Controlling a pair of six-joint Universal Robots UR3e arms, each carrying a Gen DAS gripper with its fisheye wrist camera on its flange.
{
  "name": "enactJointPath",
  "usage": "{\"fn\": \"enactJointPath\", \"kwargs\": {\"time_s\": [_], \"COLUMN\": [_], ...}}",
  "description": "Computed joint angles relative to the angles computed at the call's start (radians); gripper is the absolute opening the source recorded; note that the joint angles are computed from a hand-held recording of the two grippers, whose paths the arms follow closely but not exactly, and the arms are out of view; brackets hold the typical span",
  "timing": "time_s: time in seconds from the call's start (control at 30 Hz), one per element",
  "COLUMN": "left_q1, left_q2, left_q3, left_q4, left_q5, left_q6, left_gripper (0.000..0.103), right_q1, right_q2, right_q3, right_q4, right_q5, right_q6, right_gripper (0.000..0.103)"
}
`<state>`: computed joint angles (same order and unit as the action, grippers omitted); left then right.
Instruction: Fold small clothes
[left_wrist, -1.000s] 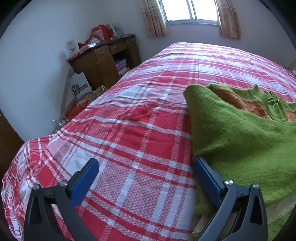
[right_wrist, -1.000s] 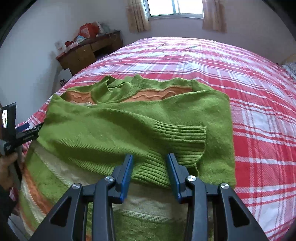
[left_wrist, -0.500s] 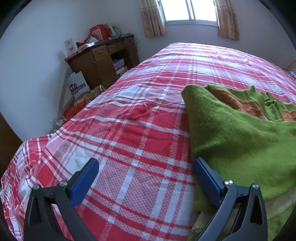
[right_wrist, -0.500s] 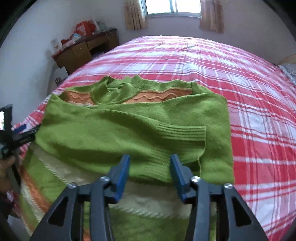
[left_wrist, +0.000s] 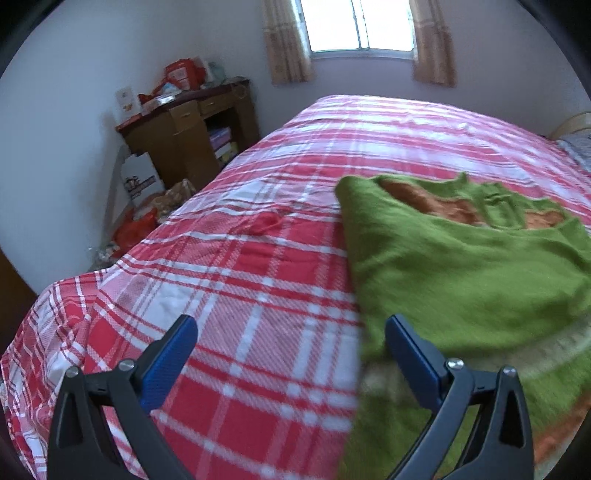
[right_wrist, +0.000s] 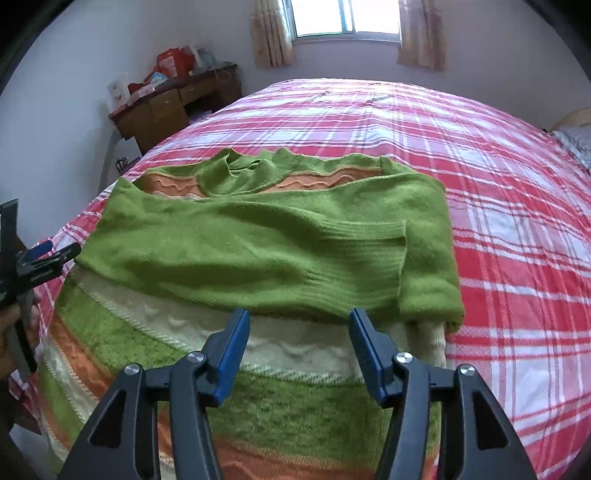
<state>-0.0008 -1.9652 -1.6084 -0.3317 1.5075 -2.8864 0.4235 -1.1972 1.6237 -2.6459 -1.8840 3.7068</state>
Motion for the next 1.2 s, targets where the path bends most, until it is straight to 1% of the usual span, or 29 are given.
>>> {"fn": "enactJointPath", "kwargs": {"time_s": [0.2,0.43,0.5,0.6,0.73,0.8,0.9,0.93,0.97,1.0,1.03,1.07,1.13,1.2], "left_q1": [0.024,0.102,0.121,0.166,0.257,0.295,0.391,0.443,0.506,0.563,0.633,0.683,0.753,0.804], "left_q2": [0.168,0.392,0.464,0.562,0.733,0.792,0.941,1.018,1.1,1.166,1.243,1.29,1.334,1.362], "left_q3": [-0.184,-0.403,-0.472,-0.547,-0.658,-0.693,-0.746,-0.764,-0.774,-0.774,-0.773,-0.768,-0.758,-0.755], "left_q4": [-0.019,-0.057,-0.072,-0.122,-0.22,-0.262,-0.402,-0.492,-0.615,-0.737,-0.887,-0.991,-1.137,-1.24], "left_q5": [-0.063,-0.186,-0.203,-0.249,-0.314,-0.333,-0.38,-0.413,-0.453,-0.479,-0.502,-0.513,-0.503,-0.5], "left_q6": [0.078,0.17,0.207,0.275,0.392,0.427,0.498,0.539,0.607,0.675,0.758,0.823,0.912,0.972], "left_gripper": [0.103,0.103,0.103,0.103,0.103,0.103,0.103,0.103,0.103,0.1,0.097,0.092,0.088,0.08], "right_q1": [0.06,0.156,0.186,0.232,0.31,0.34,0.398,0.417,0.434,0.458,0.489,0.516,0.557,0.597], "right_q2": [-0.048,-0.125,-0.149,-0.171,-0.176,-0.179,-0.176,-0.176,-0.176,-0.173,-0.172,-0.167,-0.163,-0.155], "right_q3": [0.05,0.122,0.144,0.163,0.16,0.162,0.155,0.152,0.151,0.147,0.146,0.14,0.134,0.126], "right_q4": [0.011,0.045,0.058,0.076,0.113,0.126,0.161,0.176,0.189,0.207,0.229,0.25,0.29,0.331], "right_q5": [-0.032,-0.09,-0.109,-0.128,-0.161,-0.172,-0.193,-0.203,-0.212,-0.223,-0.235,-0.245,-0.256,-0.269], "right_q6": [0.034,0.092,0.118,0.162,0.211,0.234,0.285,0.303,0.319,0.34,0.369,0.397,0.443,0.485], "right_gripper": [0.057,0.058,0.058,0.059,0.059,0.059,0.059,0.059,0.059,0.06,0.06,0.06,0.06,0.06]}}
